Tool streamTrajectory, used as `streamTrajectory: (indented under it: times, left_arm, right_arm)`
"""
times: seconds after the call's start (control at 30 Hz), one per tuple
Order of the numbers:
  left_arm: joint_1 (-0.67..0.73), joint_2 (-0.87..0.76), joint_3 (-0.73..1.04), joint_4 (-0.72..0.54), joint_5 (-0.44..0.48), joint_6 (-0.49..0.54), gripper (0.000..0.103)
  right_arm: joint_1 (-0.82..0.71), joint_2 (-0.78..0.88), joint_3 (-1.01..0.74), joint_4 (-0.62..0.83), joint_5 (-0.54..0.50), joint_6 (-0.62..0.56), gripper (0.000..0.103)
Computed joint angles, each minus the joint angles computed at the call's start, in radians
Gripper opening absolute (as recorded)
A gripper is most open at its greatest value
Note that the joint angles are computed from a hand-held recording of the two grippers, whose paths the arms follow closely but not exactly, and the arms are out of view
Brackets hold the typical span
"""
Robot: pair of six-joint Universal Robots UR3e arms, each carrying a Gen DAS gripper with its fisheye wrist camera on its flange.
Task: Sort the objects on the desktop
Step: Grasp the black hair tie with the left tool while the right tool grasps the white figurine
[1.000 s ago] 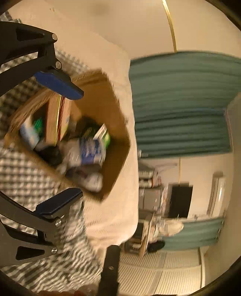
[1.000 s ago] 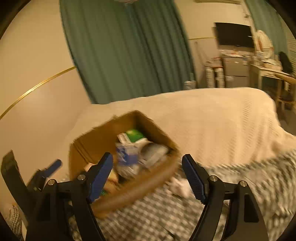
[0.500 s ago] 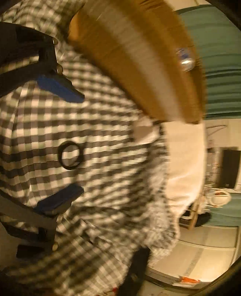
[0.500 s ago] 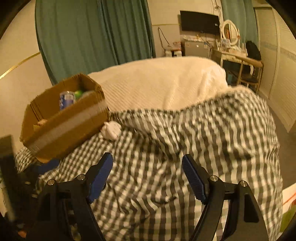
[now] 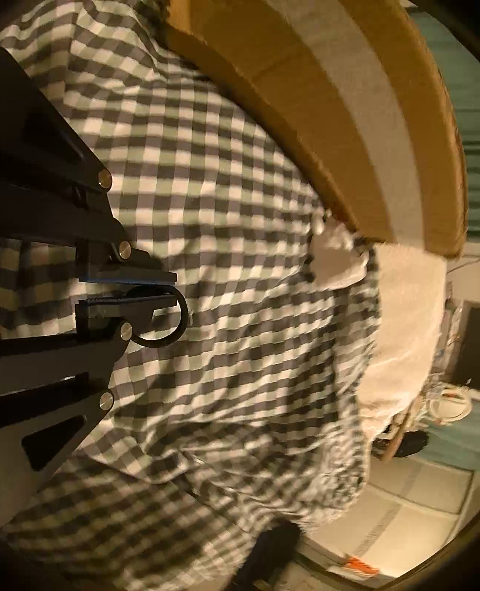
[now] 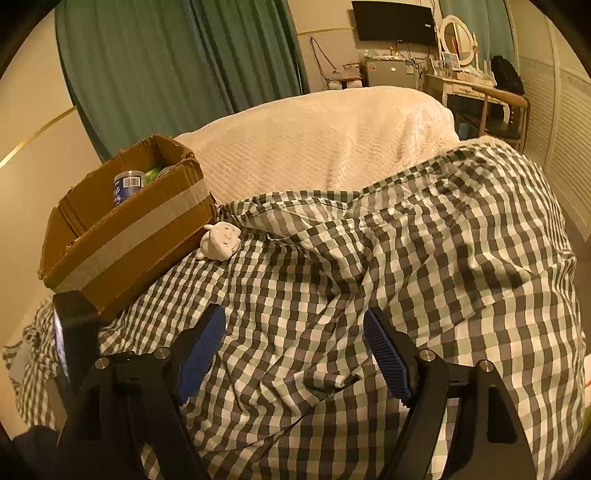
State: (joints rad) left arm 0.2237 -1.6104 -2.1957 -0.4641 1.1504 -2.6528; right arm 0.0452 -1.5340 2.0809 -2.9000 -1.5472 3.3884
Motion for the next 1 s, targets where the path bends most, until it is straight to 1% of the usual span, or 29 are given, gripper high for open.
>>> streamTrajectory:
  times: [0.13, 0.2, 0.27, 0.37, 0.47, 0.53, 0.63, 0.83, 0.93, 1.0]
  left_arm:
    - [0.081, 0.092, -0.011, -0.053, -0.066, 0.018, 0.005]
    - [0.116, 0.121, -0.005, -0.045, -0.085, 0.007, 0.005]
    - [0.154, 0.148, -0.004, -0.020, -0.090, -0.009, 0.005]
    - [0.159, 0.102, 0.031, 0.069, -0.053, -0.086, 0.005]
    - [0.172, 0.084, 0.032, 0.115, -0.021, -0.132, 0.005]
    - [0.157, 0.062, 0.028, 0.165, 0.012, -0.162, 0.005]
    - [0.123, 0.020, 0.031, 0.230, 0.070, -0.219, 0.005]
    - [0.063, -0.107, 0.081, 0.324, 0.157, -0.323, 0.005]
    - [0.060, -0.145, 0.098, 0.341, 0.167, -0.343, 0.005]
    - [0.055, -0.159, 0.104, 0.341, 0.172, -0.346, 0.005]
  right_arm:
    - [0.014, 0.011, -0.013, 0.013, -0.013, 0.000, 0.077]
    - [0.021, 0.021, -0.024, 0.014, -0.007, -0.005, 0.077]
    - [0.022, 0.038, -0.039, 0.007, 0.015, -0.015, 0.077]
    - [0.027, 0.102, -0.106, -0.001, 0.061, -0.051, 0.077]
    - [0.055, 0.214, -0.254, 0.029, 0.065, -0.122, 0.077]
    - [0.091, 0.318, -0.398, 0.071, 0.030, -0.191, 0.077]
    - [0.117, 0.470, -0.589, 0.131, 0.031, -0.245, 0.077]
    - [0.114, 0.719, -0.902, 0.262, 0.076, -0.212, 0.077]
    - [0.114, 0.821, -1.053, 0.332, 0.070, -0.212, 0.077]
    - [0.103, 0.863, -1.118, 0.361, 0.100, -0.192, 0.077]
